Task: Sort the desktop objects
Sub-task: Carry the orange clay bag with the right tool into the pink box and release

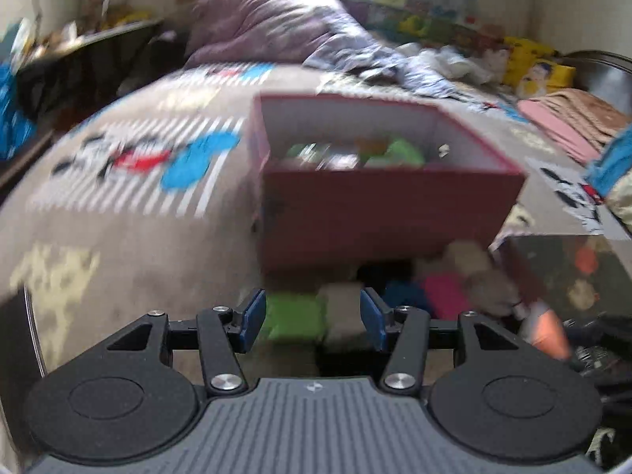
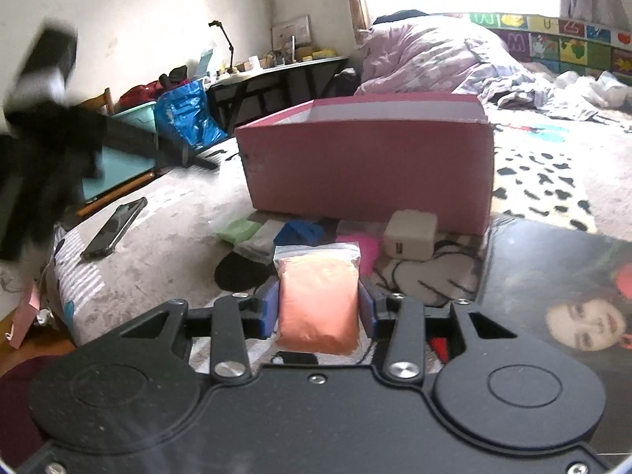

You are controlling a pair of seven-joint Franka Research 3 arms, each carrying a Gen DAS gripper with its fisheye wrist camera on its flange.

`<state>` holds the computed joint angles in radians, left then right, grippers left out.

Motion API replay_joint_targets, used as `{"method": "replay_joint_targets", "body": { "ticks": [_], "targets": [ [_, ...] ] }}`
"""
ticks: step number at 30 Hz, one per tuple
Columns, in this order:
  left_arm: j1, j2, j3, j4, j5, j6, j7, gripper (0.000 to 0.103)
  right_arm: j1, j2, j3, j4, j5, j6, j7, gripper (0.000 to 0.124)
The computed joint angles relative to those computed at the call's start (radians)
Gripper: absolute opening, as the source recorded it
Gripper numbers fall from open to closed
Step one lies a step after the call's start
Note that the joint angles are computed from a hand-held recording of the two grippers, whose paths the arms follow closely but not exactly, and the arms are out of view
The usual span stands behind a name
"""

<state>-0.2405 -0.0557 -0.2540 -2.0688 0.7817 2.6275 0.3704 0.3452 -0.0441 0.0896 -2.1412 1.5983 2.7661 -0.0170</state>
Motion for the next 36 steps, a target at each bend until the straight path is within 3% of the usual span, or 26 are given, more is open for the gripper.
{"method": "replay_joint_targets", "body": {
  "ticks": [5, 10, 13, 17, 23, 27, 36],
  "targets": [
    [0.010, -0.010, -0.010, -0.061, 0.118, 0.035, -0.194, 0.051, 0.003, -0.025, 0.000, -0.005, 0.001, 0.011, 0.013, 0.040],
    [-0.010, 0.029, -0.024, -0.035, 0.294, 0.037, -0.382, 0.051, 0.002, -0.028, -0.006, 0.011, -0.032, 0.015, 0.082, 0.040],
    [-0.040, 0.067, -0.026, 0.007, 0.394, 0.026, -0.428, 0.051, -0.002, -0.023, -0.011, 0.031, -0.062, 0.013, 0.135, 0.040],
    [-0.086, 0.132, -0.015, 0.076, 0.458, -0.022, -0.446, 0.058, -0.010, -0.005, -0.016, 0.074, -0.101, -0.004, 0.201, 0.040],
    [-0.143, 0.199, 0.016, 0.134, 0.529, -0.081, -0.551, 0.058, -0.020, 0.046, -0.009, 0.174, -0.193, -0.017, 0.270, 0.040],
    [-0.168, 0.225, 0.026, 0.155, 0.555, -0.112, -0.495, 0.058, -0.027, 0.094, 0.002, 0.249, -0.289, -0.025, 0.327, 0.040],
    [-0.168, 0.231, 0.047, 0.157, 0.617, -0.037, -0.490, 0.058, -0.045, 0.172, 0.036, 0.364, -0.451, -0.007, 0.431, 0.040]
  ]
}}
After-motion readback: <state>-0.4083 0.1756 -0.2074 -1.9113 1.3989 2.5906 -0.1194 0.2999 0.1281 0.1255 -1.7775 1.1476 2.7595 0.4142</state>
